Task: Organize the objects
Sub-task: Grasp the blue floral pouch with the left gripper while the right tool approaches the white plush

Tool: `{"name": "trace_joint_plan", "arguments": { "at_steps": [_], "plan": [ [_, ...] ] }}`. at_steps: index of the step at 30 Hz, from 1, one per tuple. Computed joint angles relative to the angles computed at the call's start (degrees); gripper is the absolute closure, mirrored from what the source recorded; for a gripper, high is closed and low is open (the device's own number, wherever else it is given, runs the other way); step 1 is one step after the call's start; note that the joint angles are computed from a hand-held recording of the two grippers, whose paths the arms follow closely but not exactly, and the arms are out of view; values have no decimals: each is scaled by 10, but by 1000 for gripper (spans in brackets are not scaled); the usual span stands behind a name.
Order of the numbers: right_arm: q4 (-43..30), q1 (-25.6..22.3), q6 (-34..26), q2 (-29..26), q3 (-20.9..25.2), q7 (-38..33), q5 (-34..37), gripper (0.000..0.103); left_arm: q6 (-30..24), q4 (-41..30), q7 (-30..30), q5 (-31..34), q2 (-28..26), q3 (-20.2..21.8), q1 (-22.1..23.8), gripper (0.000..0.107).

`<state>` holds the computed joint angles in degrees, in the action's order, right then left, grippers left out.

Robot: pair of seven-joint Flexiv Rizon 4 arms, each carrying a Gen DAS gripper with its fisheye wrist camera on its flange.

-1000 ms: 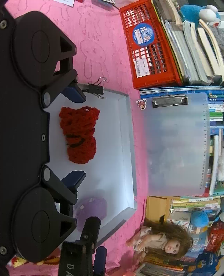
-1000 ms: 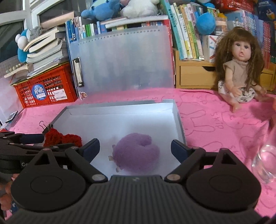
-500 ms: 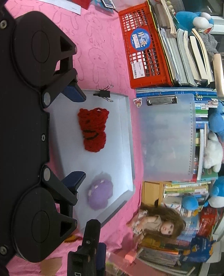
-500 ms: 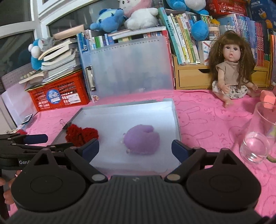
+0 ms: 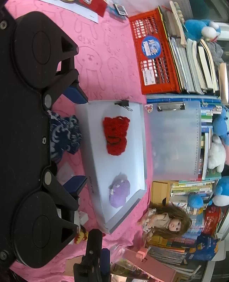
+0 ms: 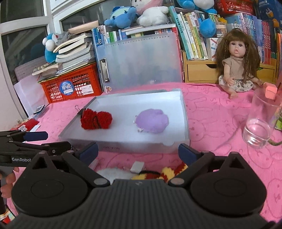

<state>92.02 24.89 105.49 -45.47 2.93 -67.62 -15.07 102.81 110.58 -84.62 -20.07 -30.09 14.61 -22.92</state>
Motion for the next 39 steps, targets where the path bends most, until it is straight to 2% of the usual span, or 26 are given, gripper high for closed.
{"name": "trace_joint_plan", "arguments": {
  "at_steps": [7,17,26,39],
  "plan": [
    [38,22,22,17,-17,-16,11,2,30,40,-3,-4,13,-14,7,19],
    [81,12,39,36,15,-49,-6,2,65,73,26,-32,18,-37,12,20],
    [89,-5,24,32,40,-42,-12,2,64,68,45,-58,10,-47,14,23],
    [78,-6,14,21,42,-30,-15,2,59,57,43,-66,-2,-52,17,28]
  ]
}}
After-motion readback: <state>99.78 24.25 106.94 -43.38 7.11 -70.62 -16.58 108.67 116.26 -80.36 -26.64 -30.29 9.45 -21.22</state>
